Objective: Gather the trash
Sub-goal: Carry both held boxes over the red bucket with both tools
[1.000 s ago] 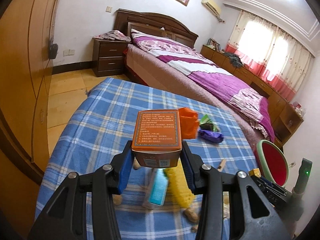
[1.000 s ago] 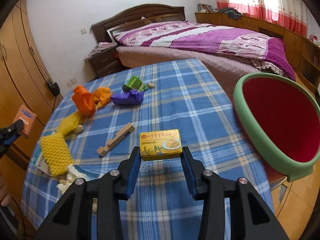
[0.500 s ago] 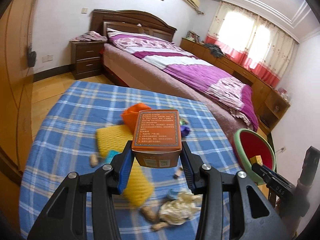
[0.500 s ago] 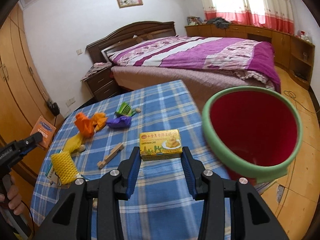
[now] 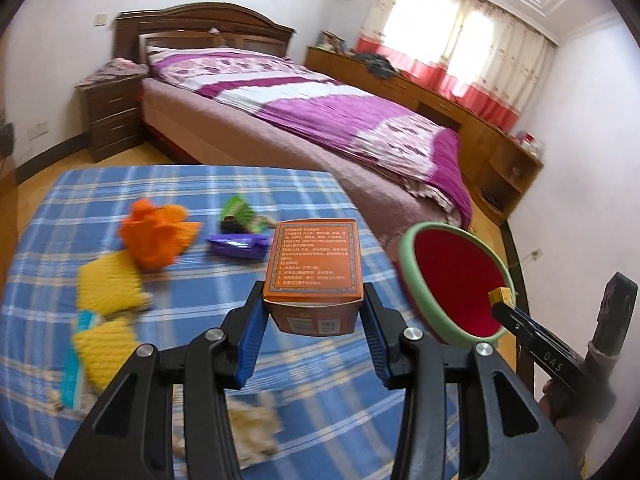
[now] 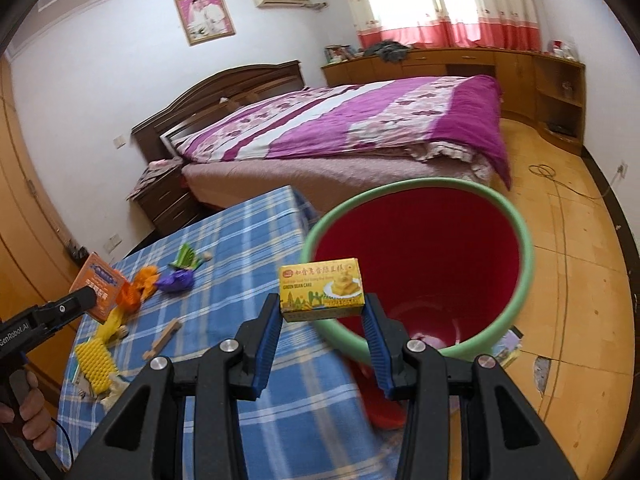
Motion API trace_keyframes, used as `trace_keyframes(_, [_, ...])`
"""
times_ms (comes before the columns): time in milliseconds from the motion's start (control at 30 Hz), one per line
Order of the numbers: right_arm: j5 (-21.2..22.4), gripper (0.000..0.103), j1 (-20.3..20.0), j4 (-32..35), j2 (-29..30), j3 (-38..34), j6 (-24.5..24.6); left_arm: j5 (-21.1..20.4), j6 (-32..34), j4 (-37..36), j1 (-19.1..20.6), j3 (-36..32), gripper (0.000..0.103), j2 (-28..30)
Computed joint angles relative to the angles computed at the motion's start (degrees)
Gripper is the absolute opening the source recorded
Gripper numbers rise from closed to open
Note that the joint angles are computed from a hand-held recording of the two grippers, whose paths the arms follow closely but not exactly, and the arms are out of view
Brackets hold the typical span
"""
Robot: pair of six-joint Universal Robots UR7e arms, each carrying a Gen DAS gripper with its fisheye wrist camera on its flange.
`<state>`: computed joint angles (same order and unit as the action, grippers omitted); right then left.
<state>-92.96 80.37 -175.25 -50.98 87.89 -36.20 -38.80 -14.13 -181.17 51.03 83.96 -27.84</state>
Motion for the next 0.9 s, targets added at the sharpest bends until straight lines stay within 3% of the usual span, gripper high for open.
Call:
trace_keyframes(533, [-2.1,0.044,-3.4,4.2,2.1,-8.2,2.3,-9.7,6.7,20.2,1.4,-30.5,0.046,17.3])
trace_keyframes(767, [-2.1,0.045,-4.4,6.4,3.5,-11.2,3.3,-10.1,8.6,27.7,1.7,-41.9,0.046,23.8])
trace_keyframes(900, [-2.2,0.045,-4.6,6.7,3.9,-11.5,3.2,-10.0,9.3,28.9,1.7,-44.3,0.048,25.3])
